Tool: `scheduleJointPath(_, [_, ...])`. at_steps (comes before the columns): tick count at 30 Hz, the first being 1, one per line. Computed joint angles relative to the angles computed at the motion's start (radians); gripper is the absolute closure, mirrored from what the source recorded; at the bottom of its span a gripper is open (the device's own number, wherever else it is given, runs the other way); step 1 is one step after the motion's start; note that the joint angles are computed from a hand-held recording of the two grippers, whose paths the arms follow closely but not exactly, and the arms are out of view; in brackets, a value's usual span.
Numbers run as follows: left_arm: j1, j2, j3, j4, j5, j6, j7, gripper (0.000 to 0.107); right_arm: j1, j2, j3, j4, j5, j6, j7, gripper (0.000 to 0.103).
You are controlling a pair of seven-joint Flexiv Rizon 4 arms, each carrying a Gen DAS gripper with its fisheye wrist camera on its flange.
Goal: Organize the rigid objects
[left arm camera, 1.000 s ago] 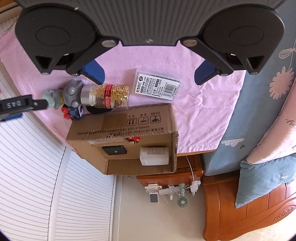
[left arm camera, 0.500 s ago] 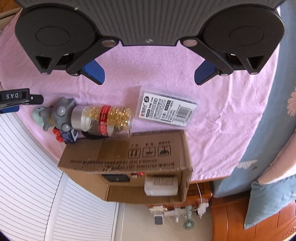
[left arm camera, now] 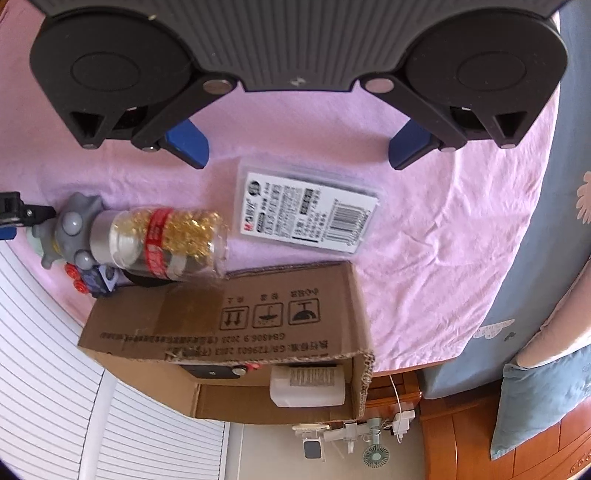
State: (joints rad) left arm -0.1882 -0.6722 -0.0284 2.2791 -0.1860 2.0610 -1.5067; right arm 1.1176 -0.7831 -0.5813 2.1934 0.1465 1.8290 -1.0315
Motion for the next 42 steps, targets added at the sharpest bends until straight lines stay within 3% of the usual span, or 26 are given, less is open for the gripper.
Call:
scheduleJointPath(12, [0.082,-0.03,-0.038,-0.072,0.07,-0.035,0.032,0.004,0.007,-0.016,0.004,0.004,0.033,0.036,-0.023,0.0])
scheduleJointPath(15, [0.085,-0.036,-0.041,-0.082,0.072,-0.036,0.033,0.006,0.012,-0.02,0.004,0.007,0.045,0.047,-0.031,0.0])
scheduleJointPath(18, [0.074,-0.03,-0.036,-0.079,0.066,-0.03,0.03,0.015,0.011,-0.02,0.007,0.006,0.053,0.051,-0.041,0.0])
scheduleJointPath(24, [0.039,-0.017,-0.016,-0.059,0.031,-0.031,0.018,0.015,-0.024,-0.005,0.042,0.01,0.043,0.072,-0.086,0.0])
scheduleJointPath(28, [0.027,-0.007,-0.01,-0.032,0.024,-0.017,0.007,0.015,-0.129,0.03,0.127,-0.001,-0.023,0.089,-0.188,0.0])
scheduleJointPath(33, [0.012,-0.003,-0.002,-0.013,0.014,0.003,-0.003,0.015,-0.406,0.082,0.348,-0.041,-0.194,0.083,-0.37,0.0])
scheduleJointPath(36, [0.008,-0.003,0.0,-0.01,0.008,0.007,-0.005,0.015,-0.517,0.096,0.44,-0.067,-0.27,0.047,-0.441,0.001])
scheduleJointPath(38, [0.0,-0.002,0.004,-0.01,-0.002,0.005,-0.006,0.015,-0.579,0.105,0.493,-0.08,-0.318,0.024,-0.481,0.006])
scheduleJointPath(42, [-0.009,-0.003,0.009,-0.009,-0.012,0.009,-0.008,0.015,-0.675,0.125,0.588,-0.086,-0.389,-0.01,-0.533,0.027])
